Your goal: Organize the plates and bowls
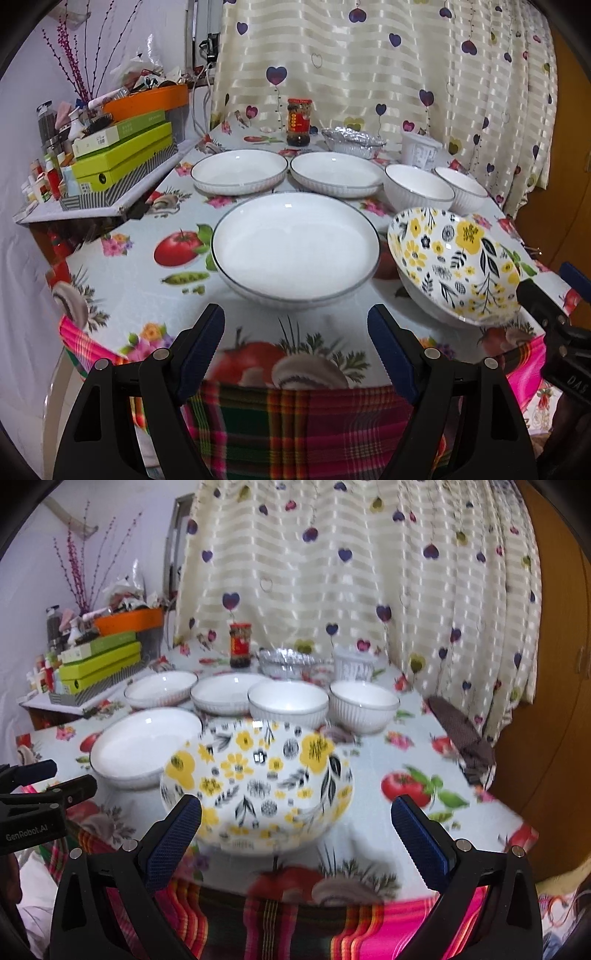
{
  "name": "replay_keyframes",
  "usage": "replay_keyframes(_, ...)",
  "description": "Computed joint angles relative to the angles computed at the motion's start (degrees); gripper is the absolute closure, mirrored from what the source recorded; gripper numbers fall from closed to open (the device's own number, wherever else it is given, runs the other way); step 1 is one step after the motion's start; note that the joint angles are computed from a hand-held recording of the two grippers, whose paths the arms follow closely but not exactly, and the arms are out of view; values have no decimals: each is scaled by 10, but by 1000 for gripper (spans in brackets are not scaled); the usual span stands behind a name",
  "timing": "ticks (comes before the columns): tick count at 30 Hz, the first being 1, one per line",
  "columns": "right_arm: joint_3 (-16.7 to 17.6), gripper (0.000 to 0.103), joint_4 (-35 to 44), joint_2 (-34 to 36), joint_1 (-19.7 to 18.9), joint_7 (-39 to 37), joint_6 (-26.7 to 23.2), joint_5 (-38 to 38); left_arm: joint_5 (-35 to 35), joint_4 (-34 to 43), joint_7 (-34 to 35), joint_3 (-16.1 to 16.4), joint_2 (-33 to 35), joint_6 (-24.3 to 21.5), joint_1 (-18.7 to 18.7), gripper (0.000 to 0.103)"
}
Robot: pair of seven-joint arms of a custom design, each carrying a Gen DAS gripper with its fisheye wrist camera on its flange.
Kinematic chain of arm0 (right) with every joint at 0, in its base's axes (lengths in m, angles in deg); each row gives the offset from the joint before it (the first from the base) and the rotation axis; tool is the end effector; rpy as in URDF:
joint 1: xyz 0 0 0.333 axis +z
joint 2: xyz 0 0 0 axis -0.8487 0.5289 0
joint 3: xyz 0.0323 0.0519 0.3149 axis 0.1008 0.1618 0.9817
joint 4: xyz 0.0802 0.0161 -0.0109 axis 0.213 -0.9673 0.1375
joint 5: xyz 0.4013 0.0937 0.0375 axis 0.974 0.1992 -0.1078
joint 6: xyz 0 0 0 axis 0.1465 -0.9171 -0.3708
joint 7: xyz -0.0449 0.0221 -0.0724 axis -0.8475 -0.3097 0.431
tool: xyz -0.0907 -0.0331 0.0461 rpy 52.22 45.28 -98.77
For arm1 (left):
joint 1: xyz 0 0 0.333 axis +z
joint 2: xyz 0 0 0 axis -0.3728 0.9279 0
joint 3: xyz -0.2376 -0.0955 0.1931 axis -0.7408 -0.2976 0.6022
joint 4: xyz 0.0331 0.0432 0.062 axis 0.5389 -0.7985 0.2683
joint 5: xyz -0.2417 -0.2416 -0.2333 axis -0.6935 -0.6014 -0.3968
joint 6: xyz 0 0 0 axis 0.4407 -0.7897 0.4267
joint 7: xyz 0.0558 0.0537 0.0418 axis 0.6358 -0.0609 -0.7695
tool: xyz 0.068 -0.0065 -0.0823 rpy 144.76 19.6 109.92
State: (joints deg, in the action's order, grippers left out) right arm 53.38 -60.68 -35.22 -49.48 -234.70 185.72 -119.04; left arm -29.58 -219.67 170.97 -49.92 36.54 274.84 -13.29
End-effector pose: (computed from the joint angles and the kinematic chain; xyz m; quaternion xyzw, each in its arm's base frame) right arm 0.3963 0.1708 0.4179 -0.6231 0.6199 -0.3672 0.3044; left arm 0.4282 -0.1331 0.3884 -0.6126 0.6735 -0.3219 0.2597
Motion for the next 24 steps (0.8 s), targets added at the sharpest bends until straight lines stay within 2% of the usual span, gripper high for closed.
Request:
replay_keyframes(1,-4,0,9,6,1,-18,6,13,5,5,3,22,3,-2,-13,23)
replay_keyframes(4,-7,0,36,24,-5,-54,20,35,13,21,14,25,6,-8,2,23)
replay_keyframes(7,-13,0,66,47,-14,-70,42,45,25,46,24,114,24,-23,-60,23)
replay_keyframes(8,-18,0,74,56,-16,-85,56,61,28,54,25,118,28,-27,-58,23)
replay_keyframes(10,-30,0,94,80,-16,-146,85,119,35,72,31,148,40,-35,-74,23)
replay_keyframes(12,-33,0,116,102,-17,-204,91,176,42,90,32,154,50,-43,-69,23)
replay_keyframes(17,-21,0,176,151,-34,-271,105,235,61,142,30,181,82,-69,-60,23)
replay_keyframes(19,-25,0,203,176,-28,-319,109,272,61,160,33,198,94,-75,-68,23)
replay_keyframes(20,-28,0,214,188,-23,-346,111,295,42,171,50,222,102,-80,-90,23)
replay_keyframes(21,-32,0,228,203,-15,-384,109,329,35,182,53,230,109,-87,-94,23)
replay_keyframes(22,-34,1,238,213,-9,-411,107,353,48,191,40,225,116,-92,-83,23)
replay_keyframes(24,-39,5,262,243,5,-498,106,432,24,209,62,239,130,-101,-94,23)
